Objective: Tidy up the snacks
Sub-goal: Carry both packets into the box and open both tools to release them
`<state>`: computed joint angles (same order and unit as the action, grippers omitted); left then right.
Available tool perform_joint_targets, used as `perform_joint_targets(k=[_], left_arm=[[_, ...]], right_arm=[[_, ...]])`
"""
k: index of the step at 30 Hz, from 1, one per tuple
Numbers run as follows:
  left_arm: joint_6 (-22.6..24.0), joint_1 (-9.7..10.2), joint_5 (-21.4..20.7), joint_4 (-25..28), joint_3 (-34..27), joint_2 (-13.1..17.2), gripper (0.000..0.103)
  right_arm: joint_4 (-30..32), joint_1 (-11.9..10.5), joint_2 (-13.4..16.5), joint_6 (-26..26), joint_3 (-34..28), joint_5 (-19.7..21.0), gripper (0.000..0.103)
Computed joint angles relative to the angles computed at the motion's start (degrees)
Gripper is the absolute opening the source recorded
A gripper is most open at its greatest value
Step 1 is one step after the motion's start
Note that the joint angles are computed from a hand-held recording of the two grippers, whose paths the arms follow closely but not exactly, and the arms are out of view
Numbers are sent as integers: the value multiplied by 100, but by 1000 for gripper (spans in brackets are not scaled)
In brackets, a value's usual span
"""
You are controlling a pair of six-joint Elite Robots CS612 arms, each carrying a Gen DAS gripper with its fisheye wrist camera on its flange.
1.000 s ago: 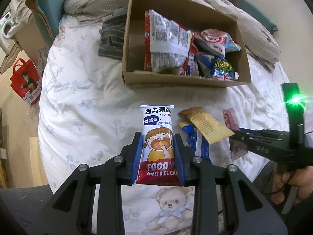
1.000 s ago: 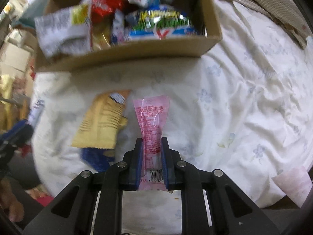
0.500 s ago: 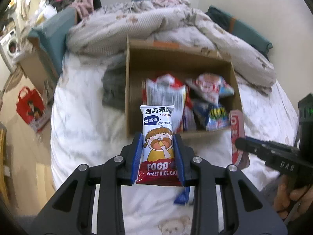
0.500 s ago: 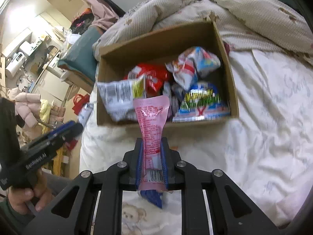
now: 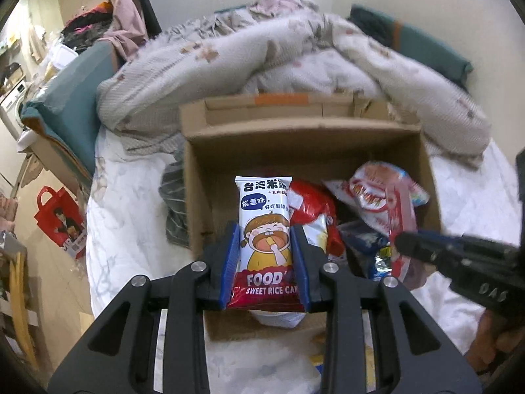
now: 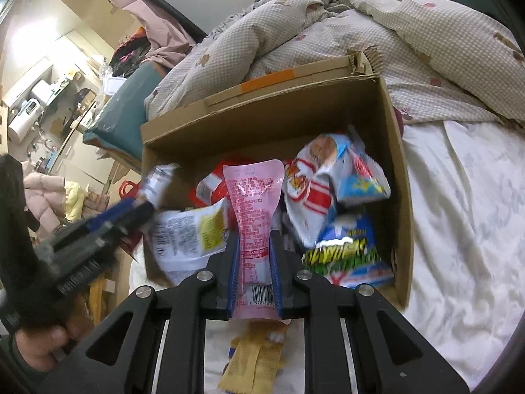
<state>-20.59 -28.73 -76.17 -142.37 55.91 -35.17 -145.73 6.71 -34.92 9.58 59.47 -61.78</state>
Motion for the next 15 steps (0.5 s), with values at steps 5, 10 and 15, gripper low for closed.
perform_joint_targets(k=[5,10,15], left_arm=[[-61,7,-23,224,-365,264,28],[-69,15,135,234,-592,398,28],[-22,41,109,494,-844,535,28]], right_arm=[[279,33,243,-38,-402,-119,18],[502,50,395,14,-648,-173,18],[689,46,514,125,-828,-48,19]])
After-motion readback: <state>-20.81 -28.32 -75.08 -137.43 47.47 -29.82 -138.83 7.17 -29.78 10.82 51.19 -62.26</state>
